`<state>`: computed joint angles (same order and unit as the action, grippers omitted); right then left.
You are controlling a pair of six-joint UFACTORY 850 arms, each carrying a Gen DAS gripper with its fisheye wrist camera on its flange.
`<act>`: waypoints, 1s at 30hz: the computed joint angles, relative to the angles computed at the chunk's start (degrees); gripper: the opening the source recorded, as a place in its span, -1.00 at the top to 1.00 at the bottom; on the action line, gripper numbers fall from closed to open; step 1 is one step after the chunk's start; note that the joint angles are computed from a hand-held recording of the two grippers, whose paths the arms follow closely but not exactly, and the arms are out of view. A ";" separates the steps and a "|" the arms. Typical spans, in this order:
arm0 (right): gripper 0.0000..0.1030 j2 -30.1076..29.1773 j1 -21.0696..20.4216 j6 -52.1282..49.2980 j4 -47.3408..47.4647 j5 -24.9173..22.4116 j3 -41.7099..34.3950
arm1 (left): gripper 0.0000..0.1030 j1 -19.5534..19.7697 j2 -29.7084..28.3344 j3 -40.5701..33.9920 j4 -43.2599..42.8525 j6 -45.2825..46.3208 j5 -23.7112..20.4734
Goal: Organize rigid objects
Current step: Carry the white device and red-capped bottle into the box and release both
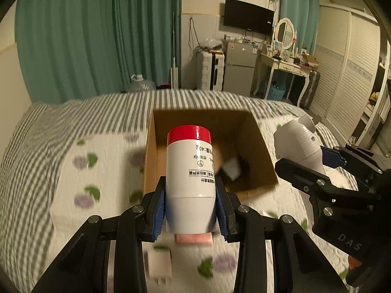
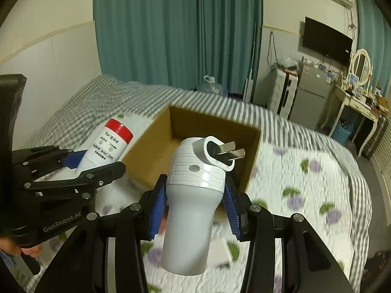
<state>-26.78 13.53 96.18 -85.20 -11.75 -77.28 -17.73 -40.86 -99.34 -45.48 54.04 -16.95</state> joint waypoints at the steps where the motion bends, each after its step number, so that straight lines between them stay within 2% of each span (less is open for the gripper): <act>1: 0.15 -0.70 -0.37 -1.59 1.12 0.29 -1.28 | 0.29 -0.15 -1.43 -2.41 1.90 -2.09 -0.35; 5: 0.15 -4.70 -1.96 -8.92 6.06 1.27 -7.72 | 0.30 -0.81 -9.12 -14.37 13.68 -14.12 -3.10; 10: 0.15 -10.11 -3.42 -17.71 12.52 1.50 -15.19 | 0.29 -1.28 -18.63 -28.49 21.74 -22.06 -9.08; 14: 0.15 -12.77 -4.40 -16.44 10.91 2.29 -17.30 | 0.29 -1.71 -24.13 -36.23 25.62 -25.64 -12.27; 19: 0.15 -16.08 -5.78 -29.16 23.67 3.59 -19.61 | 0.29 -2.21 -30.12 -45.03 31.44 -31.43 -16.31; 23: 0.15 -16.93 -6.32 -33.53 27.95 3.91 -20.13 | 0.25 -2.12 -31.44 -47.12 31.72 -33.12 -17.16; 24: 0.15 -17.04 -6.37 -33.96 28.56 4.05 -20.18 | 0.15 -2.09 -30.57 -45.77 31.17 -32.94 -16.28; 25: 0.15 -17.14 -6.48 -34.19 28.95 4.18 -20.23 | -0.05 -2.17 -29.66 -44.34 31.22 -33.07 -15.18; 26: 0.15 -17.21 -6.55 -35.17 30.06 4.09 -20.28 | -0.12 -2.29 -27.91 -41.49 31.91 -33.72 -12.90; 28: 0.15 -17.54 -6.71 -37.50 32.70 3.90 -20.54 | -0.13 -2.33 -26.54 -39.63 33.47 -34.88 -11.35; 30: 0.15 -18.16 -6.92 -43.74 39.64 3.53 -21.25 | -0.13 -2.22 -25.44 -38.27 33.74 -35.10 -10.81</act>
<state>-44.94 6.61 52.44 -45.56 -8.22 -98.53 -19.96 -66.30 -137.61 -11.74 18.94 -27.76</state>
